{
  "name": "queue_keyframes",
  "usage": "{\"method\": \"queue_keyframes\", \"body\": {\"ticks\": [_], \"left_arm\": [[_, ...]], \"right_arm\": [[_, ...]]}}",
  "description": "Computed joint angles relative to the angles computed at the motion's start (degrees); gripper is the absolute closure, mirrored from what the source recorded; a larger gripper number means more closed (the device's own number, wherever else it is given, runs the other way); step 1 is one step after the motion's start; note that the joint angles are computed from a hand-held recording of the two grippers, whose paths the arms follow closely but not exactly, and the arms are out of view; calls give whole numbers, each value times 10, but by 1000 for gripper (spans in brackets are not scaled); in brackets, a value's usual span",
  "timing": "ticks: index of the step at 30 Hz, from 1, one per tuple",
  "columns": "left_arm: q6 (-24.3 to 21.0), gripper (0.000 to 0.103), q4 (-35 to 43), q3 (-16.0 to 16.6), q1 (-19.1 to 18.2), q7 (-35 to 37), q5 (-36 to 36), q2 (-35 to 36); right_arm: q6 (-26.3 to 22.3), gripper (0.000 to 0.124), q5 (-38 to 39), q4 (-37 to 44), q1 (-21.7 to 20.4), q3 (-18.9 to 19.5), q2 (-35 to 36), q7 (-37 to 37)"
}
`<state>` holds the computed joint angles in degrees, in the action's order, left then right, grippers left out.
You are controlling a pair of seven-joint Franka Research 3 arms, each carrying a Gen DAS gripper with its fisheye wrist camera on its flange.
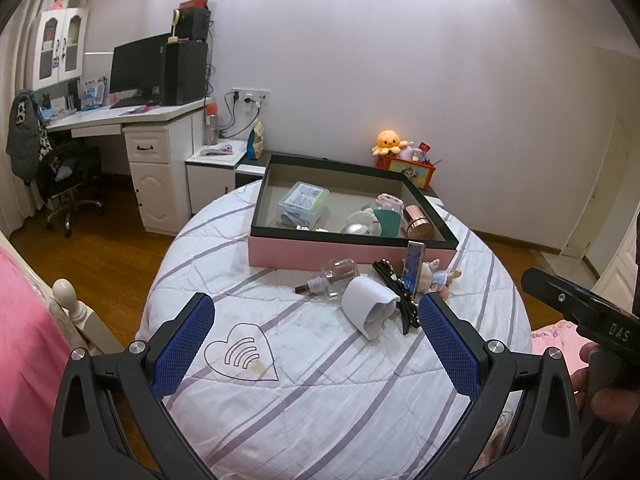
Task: Organize rigid objects
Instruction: 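Withdraw both tools from the box toward the hair dryer and doll, then grasp the white hair dryer with the left tool while the right tool grasps the doll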
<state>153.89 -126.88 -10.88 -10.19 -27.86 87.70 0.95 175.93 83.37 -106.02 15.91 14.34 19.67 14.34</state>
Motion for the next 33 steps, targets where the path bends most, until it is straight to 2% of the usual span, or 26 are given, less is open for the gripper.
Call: {"method": "queue_keyframes", "body": {"ticks": [10,17,25,33], "left_arm": [[38,0,28,12,2,45,-35,44],[61,0,66,26,-6,87,-64,93],[92,0,125,51,-17,179,-145,165],[120,0,184,79,-33,279,-255,233]], "right_arm": [[-2,21,-124,7,-6,-1,32,119],[-16,21,-254,26,0,-21,69,248],[-49,21,-392,71,15,-60,120,389],[-90,21,-495,150,12,-68,181,477]]}}
